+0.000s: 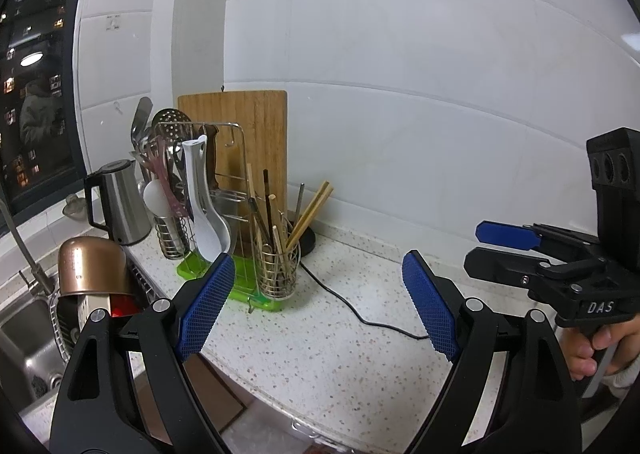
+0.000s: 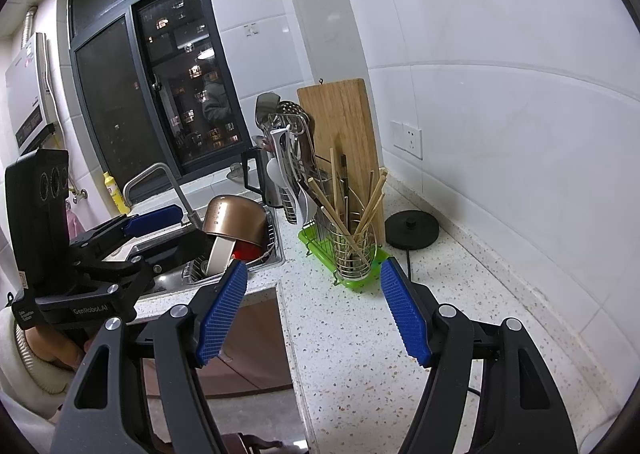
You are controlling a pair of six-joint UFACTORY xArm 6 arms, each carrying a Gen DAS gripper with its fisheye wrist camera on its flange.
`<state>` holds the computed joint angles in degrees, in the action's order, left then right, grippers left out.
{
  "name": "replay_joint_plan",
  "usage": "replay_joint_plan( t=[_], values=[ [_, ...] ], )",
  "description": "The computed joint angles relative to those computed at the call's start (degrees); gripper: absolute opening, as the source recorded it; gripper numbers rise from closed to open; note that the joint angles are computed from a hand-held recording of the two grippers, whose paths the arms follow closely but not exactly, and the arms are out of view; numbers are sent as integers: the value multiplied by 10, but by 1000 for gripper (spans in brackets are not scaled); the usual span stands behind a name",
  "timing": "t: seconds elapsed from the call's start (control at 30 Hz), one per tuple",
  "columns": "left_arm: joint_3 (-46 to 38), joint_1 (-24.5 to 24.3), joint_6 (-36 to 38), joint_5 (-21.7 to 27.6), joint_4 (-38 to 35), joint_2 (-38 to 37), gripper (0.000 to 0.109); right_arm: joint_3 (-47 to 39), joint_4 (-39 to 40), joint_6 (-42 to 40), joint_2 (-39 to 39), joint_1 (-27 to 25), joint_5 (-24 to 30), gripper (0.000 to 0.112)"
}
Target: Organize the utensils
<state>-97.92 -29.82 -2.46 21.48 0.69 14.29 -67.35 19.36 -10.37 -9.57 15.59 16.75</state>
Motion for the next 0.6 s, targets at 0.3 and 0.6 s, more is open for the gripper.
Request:
replay_joint_plan(
  t=[0.3, 0.6],
  values=[
    [1, 3, 7, -4, -8, 0, 82, 1, -5, 7, -2, 1, 0, 67],
    [4, 2, 15, -4, -15, -2, 82, 1, -8, 10, -2, -1, 1, 67]
  ],
)
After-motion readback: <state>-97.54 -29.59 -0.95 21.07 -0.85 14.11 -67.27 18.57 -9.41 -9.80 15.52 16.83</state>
